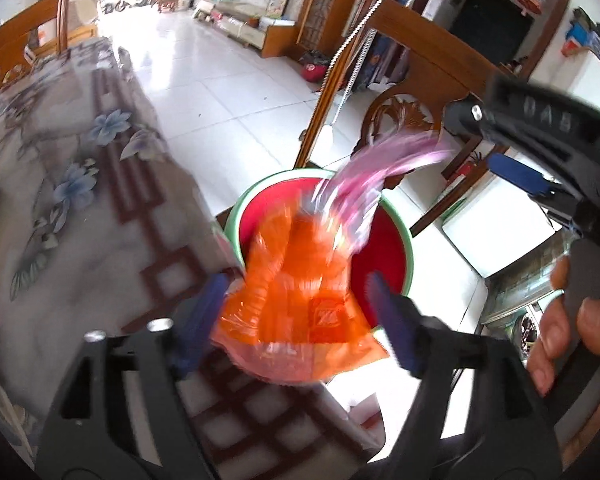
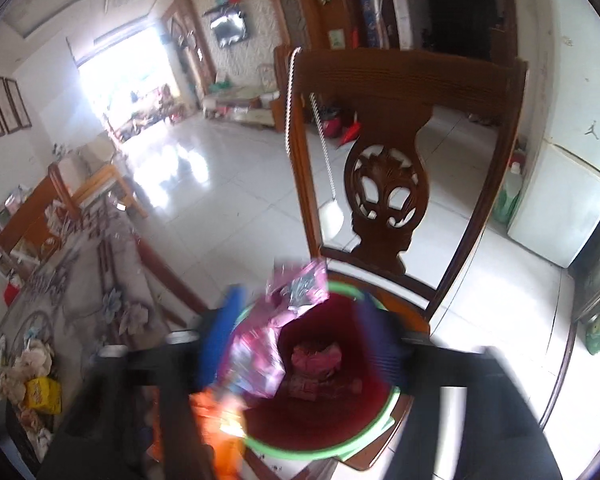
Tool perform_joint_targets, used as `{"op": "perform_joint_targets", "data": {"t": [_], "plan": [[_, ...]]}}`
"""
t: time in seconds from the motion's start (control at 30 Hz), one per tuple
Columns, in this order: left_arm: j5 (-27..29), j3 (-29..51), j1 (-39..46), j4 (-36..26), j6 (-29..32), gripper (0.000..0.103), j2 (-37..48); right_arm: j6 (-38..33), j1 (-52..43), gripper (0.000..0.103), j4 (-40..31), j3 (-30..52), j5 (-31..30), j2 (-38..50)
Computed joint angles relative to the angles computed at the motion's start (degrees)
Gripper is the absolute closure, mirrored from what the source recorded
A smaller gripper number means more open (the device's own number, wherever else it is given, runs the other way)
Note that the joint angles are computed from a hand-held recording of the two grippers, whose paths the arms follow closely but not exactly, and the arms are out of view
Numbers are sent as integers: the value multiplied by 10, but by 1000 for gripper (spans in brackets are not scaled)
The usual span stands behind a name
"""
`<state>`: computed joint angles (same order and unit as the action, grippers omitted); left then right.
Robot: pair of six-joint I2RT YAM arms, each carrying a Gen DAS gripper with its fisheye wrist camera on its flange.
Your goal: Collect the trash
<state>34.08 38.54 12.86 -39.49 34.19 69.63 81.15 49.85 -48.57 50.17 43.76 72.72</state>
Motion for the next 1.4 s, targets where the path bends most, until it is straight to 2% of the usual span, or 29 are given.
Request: {"op": "perform_joint_targets", "data": {"t": [0.13,0.27,0.5,0.6,0.67,0.8,0.93,1.03,1.13,1.23,1.33,1.4], "plan": [[9,-1,20,-4,20,22,0,-14,3,35,2,5,1,7],[32,16,80,-40,45,22,14,-23,13,35,6,17,10,17],[66,87,261,-122,156,22,82,-66,25,30,17,52,3,58],[70,131,344,-137,194,22,122,-89,33,28,28,73,-4,81],[75,164,387,-137,198,22,157,-106,40,27,32,92,-5,102],[81,262,451,-102,155,22,246,-150,62,24,46,144,-6,151],[73,411,485,-43,1,22,362,-183,79,23,62,194,-7,197],[34,517,479,-49,-53,26,440,-205,85,23,73,232,-19,232],[9,576,469,-50,-76,26,489,-217,92,23,81,278,-34,267],[-27,600,453,-35,-88,26,516,-240,104,23,81,335,-40,313],[-43,647,442,-42,-96,26,558,-280,120,23,70,407,-41,369],[-37,665,448,-54,-79,34,576,-306,127,23,58,450,-39,402]]}}
